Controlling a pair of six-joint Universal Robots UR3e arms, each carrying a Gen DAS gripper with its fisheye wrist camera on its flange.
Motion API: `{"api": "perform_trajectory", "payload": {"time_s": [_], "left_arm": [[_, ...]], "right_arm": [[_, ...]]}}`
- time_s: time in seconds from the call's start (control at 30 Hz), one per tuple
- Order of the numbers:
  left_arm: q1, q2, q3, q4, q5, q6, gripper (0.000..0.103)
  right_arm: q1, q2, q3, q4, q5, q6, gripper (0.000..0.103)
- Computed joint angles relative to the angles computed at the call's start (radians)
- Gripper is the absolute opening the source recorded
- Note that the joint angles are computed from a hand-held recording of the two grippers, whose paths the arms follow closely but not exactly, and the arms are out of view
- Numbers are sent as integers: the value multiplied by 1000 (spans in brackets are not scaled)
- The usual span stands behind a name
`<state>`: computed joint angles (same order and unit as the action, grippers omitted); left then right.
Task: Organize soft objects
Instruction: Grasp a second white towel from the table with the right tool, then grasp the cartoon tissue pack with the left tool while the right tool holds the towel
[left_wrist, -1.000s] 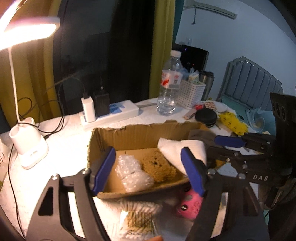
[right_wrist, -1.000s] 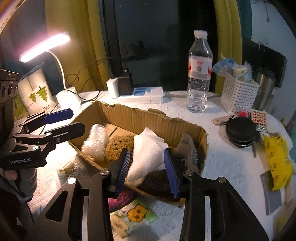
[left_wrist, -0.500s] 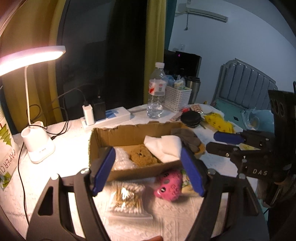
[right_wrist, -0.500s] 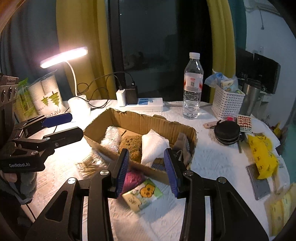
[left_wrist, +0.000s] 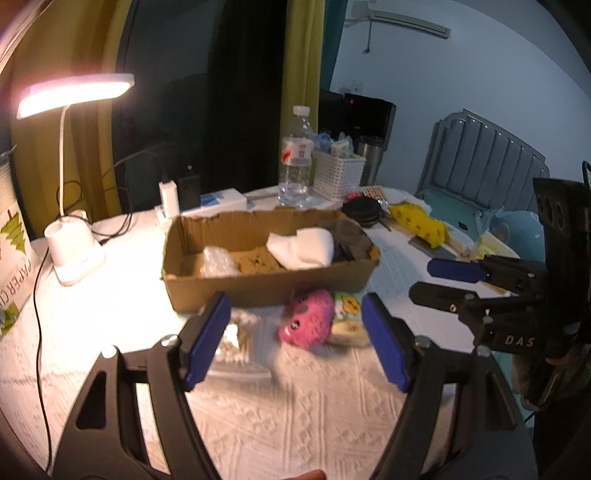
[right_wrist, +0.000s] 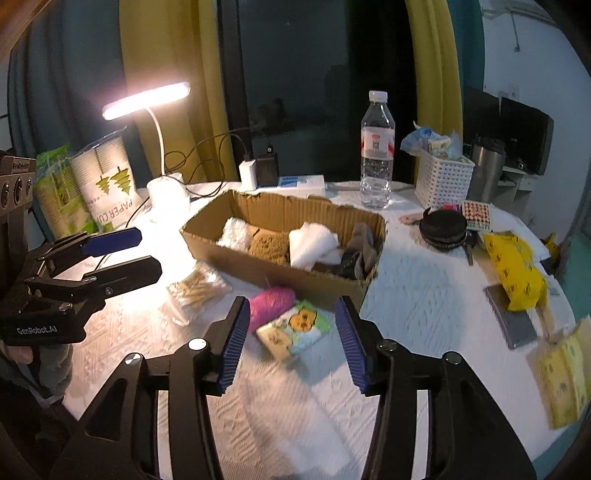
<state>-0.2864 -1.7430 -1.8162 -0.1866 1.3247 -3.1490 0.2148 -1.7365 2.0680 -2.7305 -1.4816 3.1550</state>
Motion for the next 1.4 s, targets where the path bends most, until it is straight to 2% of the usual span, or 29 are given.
{"api": "perform_trajectory", "payload": {"time_s": [0.47,0.53,0.6,0.73,0.87,0.93,0.97,1.0,1.03,1.07,1.23,1.4], "left_arm": [[-61,12,-122,45,37,-26,75],[-69,3,-123,42,45,-27,75],[-76,-6,-119,34,53,-29,75],[-100,-29,-103,13,81,-36,75],[-129,-55,-67,-19,114,-42,75],[-145,-75,-33,-39,132,-44,75],[-154,-87,-15,-47,140,-46,75],[-162,-98,2,-57,147,-47,75],[-172,-111,25,-69,154,-48,75],[-182,-126,48,-82,162,-48,75],[-237,-220,195,-154,195,-45,75],[-279,-320,358,-231,224,-45,75]], "right_arm": [[-5,-56,222,-68,47,21,53],[-5,-45,239,-78,59,19,55],[-6,-26,252,-92,71,15,66],[-8,23,272,-124,92,11,66],[20,68,278,-177,44,-6,65],[27,75,280,-189,10,-12,50],[20,71,287,-194,-11,-22,32],[-5,54,301,-190,5,-35,21],[-51,22,325,-180,51,-56,18],[-90,-3,347,-179,85,-74,16],[-237,-133,429,-144,174,-136,15],[-422,-278,480,-36,275,-225,15]]}}
